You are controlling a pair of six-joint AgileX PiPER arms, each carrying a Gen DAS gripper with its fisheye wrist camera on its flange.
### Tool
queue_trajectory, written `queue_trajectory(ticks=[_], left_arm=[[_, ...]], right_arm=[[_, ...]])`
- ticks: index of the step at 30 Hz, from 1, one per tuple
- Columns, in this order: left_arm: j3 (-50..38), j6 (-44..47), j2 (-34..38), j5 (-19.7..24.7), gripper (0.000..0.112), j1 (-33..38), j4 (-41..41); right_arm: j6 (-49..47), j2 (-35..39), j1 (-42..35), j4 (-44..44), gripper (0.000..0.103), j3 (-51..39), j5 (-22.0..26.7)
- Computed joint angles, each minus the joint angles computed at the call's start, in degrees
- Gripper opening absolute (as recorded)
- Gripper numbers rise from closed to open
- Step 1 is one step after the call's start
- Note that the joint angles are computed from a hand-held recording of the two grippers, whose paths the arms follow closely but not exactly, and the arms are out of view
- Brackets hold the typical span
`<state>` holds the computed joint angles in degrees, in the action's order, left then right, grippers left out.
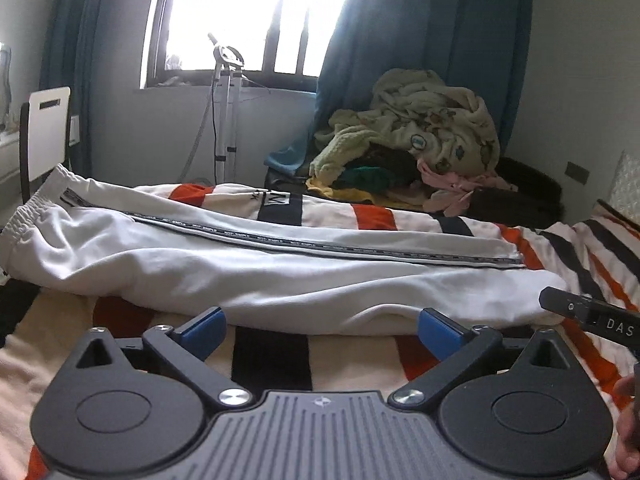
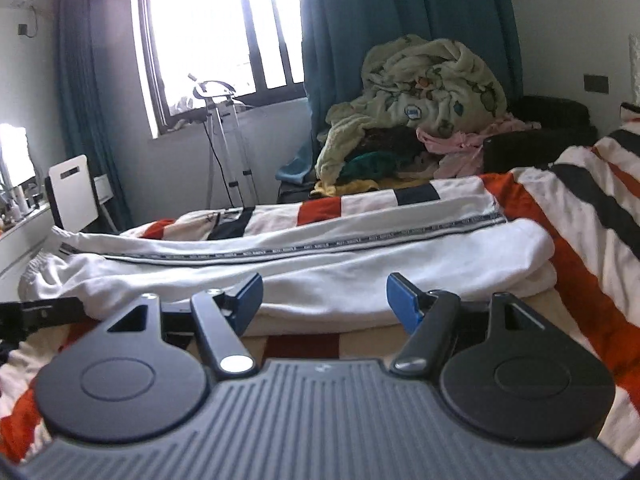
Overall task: Fold clothes
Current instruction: 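Lay the sweatpants down lengthwise and open both grippers, then grasp the waistband with the left gripper while the right gripper grasps the cuffs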
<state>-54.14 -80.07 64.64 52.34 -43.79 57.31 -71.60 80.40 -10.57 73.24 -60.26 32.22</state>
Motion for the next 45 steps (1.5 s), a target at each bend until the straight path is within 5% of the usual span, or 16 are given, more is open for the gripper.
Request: queue_trajectory(ticks=[13,21,27,32,41,45], left_arm=[[3.6,1.5,-2.7,-8.2,0.103,7.8,-4.8],[4.7,1.0,-1.7,-6.5,0.103,7.0,-2.6],[5.7,21.4,-1.4,-19.8,0.103,26.1,-32.7],[5.1,43.2,3.4,-22.5,0.102,46.6,-61.4],[2.0,75.8,17.3,-27.3,0.099,71.4,-98.0],[-0.8,86.0,23.1,-31.2,0.096,76.5,-109.2]], right_arm=[[-1.4,2.2,1.6,1.9,0.07,0.7,-2.5],[-4.8,1.4,1.7,4.4,0.07,2.0,-3.9],[6.7,3.8,1.0,-3.8,0.07,-0.8,-2.2],[19.6,8.4,1.9,-16.1,0.07,-6.3,0.0],[43.2,34.2,-3.1,-18.8,0.071,-34.8,22.3],[50.4,43.0,-6.6,-11.3,0.072,-39.9,25.9]])
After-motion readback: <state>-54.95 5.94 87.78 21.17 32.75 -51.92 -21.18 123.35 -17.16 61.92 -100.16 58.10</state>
